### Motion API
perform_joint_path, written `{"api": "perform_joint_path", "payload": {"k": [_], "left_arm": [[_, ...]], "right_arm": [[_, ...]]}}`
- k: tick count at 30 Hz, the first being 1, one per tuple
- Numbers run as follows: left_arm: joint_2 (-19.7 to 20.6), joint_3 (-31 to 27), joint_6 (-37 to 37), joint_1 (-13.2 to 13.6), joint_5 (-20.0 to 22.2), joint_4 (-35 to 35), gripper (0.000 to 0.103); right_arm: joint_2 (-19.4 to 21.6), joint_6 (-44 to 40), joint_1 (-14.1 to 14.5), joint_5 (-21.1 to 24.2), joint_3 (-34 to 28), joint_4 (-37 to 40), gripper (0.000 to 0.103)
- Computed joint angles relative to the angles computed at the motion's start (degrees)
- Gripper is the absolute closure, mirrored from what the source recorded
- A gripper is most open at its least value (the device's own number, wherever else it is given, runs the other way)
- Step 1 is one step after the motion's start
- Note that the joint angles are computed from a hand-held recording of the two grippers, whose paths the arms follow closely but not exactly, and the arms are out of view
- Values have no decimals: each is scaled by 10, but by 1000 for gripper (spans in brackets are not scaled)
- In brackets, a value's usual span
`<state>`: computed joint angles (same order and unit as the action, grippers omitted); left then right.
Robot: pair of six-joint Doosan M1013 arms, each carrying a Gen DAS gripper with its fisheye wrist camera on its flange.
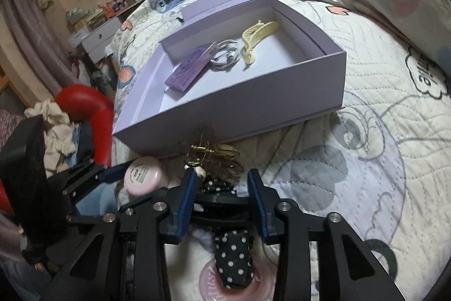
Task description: Organize rigid objects
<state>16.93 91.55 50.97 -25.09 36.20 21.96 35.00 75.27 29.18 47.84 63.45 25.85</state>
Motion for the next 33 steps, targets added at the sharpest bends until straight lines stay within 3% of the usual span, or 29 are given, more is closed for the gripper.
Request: {"api": "perform_joint_path", "payload": {"k": [2, 13, 15, 18, 21, 26, 27, 30, 33], "left_arm": [[-2, 2, 1, 0, -4, -3, 50], [-11, 10, 36, 5, -19, -55, 50], [-12, 10, 34, 5, -17, -55, 50], [-13, 12, 29, 3, -15, -48, 50], [-14, 13, 25, 3, -16, -45, 50], [-12, 12, 25, 5, -20, -51, 50], [-11, 12, 25, 5, -22, -54, 50], [-6, 6, 27, 6, -18, -60, 50], [-3, 4, 23, 4, -17, -51, 50]], "right_arm": [[-4, 0, 1, -1, 4, -14, 27], [1, -159, 2, 36, -10, -7, 29], [15, -189, 0, 85, -33, 3, 45], [23, -187, 1, 87, -43, -13, 66], [29, -192, -8, 108, -54, 21, 72], [20, -213, -7, 101, -41, 12, 83], [19, -212, -7, 99, -39, 12, 91], [14, -209, -8, 97, -32, 12, 92], [5, -219, -3, 68, -18, -9, 91]]}}
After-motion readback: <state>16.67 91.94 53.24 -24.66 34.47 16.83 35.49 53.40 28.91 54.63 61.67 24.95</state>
